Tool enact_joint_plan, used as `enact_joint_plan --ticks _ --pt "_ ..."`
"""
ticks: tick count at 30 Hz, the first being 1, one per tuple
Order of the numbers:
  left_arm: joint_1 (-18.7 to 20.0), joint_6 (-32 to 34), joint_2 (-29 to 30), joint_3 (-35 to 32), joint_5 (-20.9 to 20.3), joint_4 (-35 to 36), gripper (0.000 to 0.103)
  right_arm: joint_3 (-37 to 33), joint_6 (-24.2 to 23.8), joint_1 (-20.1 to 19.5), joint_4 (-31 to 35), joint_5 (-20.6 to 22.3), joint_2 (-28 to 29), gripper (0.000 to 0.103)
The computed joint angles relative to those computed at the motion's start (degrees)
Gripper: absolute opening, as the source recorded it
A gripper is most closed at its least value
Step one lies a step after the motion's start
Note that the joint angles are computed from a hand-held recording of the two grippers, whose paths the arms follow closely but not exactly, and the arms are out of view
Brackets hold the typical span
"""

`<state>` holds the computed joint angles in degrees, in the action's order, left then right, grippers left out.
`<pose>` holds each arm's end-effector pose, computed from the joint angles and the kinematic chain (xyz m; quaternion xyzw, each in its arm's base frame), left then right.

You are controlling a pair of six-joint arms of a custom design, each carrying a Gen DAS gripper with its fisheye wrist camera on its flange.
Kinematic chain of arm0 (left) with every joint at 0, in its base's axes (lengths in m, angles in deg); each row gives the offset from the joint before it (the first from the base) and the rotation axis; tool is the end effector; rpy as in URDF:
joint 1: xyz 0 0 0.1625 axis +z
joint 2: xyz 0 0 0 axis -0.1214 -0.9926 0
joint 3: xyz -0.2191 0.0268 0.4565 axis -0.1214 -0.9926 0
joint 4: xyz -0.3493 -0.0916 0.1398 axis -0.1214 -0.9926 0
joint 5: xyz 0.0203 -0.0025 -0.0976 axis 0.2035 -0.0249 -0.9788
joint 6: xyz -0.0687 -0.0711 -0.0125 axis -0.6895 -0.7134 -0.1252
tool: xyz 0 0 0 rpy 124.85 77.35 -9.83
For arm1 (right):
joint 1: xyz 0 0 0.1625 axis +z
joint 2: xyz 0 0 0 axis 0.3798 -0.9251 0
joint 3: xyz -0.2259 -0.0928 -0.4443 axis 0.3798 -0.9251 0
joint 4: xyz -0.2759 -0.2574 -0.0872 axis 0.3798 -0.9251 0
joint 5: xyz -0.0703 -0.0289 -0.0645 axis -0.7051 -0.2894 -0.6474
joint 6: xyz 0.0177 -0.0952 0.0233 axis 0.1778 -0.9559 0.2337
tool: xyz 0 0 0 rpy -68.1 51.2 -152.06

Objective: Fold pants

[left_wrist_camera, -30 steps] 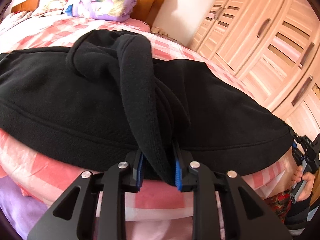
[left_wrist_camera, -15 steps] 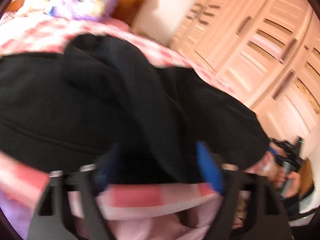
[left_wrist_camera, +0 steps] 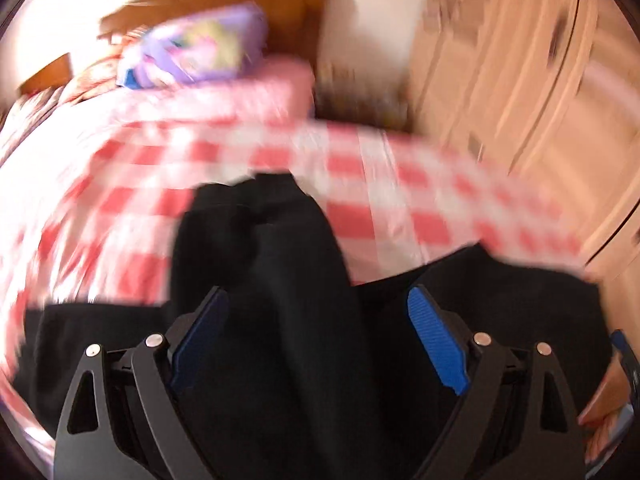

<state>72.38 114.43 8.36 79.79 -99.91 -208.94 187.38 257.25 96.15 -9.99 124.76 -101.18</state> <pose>-0.0689 -0.5825 0.2001 0.3692 0.8844 -0.1581 0.2376 0.2071 -0.2681 0.0140 -0.0299 -0.7968 0.5469 0.2553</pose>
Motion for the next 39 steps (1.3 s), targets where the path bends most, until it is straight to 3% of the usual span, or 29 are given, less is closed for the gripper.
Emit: enact_joint_plan --ticks 3,5,7,9,10,12,14,17,19,22,25,28,29,30,31,32,35,39 --pt "-4.27 2.33 9.11 -3.48 14.74 -0.31 0.091 -4.11 1.94 -1.06 7.29 -2.99 2.03 0.084" --pt "-5.18 4.22 13.46 -6.16 20.28 4.0 0.091 -5.89 3.93 -1.27 10.57 -3.89 3.2 0.084" --pt "-4.69 4.56 15.51 -8.01 23.12 7.69 0.081 -6.44 5.49 -2.46 12.11 -5.52 3.65 0.084" --pt "-3.83 4.16 17.0 -9.86 26.74 9.14 0.021 -6.24 6.69 -3.13 12.32 -6.34 3.73 0.085" --pt "-3.12 3.3 16.07 -10.05 26.14 10.58 0.01 -5.58 6.85 -3.75 11.37 -7.24 3.53 0.084" --pt "-1.75 4.46 12.87 -9.66 21.14 9.94 0.008 -4.51 7.07 -3.95 9.9 -7.71 2.99 0.085" --pt "-0.39 6.78 8.94 -7.33 15.4 3.62 0.008 -3.3 6.99 -3.75 7.95 -7.5 2.59 0.085" --pt "4.3 4.65 -3.05 -1.91 -0.45 -2.93 0.008 -1.31 7.02 -3.9 4.57 -7.48 2.48 0.084" --pt "9.68 3.52 -9.91 0.91 -8.19 -6.83 0.008 -0.18 7.7 -4.94 2.88 -8.79 2.6 0.085" --pt "19.55 -0.47 -15.45 1.41 -15.24 -6.01 0.008 -0.21 8.99 -7.04 3.34 -11.85 3.01 0.085" --pt "27.56 -2.38 -16.16 -0.26 -17.11 -1.67 0.008 -2.5 9.56 -7.26 6.96 -13.49 3.45 0.085" --pt "32.26 -0.14 -15.27 -1.0 -19.56 0.33 0.013 -6.32 8.01 -5.66 12.8 -13.04 3.82 0.085" --pt "32.71 1.73 -15.45 -0.5 -20.72 -0.73 0.02 -7.84 7.27 -4.75 14.98 -12.18 4.02 0.085" --pt "32.63 2.54 -15.59 -0.49 -20.91 -0.84 0.036 -9.05 6.48 -3.98 16.61 -11.42 4.2 0.084" --pt "32.34 3.15 -15.85 0.04 -20.84 -2.2 0.048 -10.24 5.45 -3.34 18.03 -10.83 4.38 0.084" --pt "31.58 3.9 -16.27 1.36 -20.07 -5.97 0.069 -11.02 4.89 -3.04 18.85 -10.65 4.52 0.084" --pt "27.51 10.3 -17.58 7.1 -15.13 -16.18 0.072 -12.2 5.39 -3.56 20.22 -11.87 4.94 0.084" --pt "18.06 30.42 -14.09 16.98 -5.08 -35.3 0.081 -14.28 6.82 -4.99 23.19 -14.61 6.26 0.085"
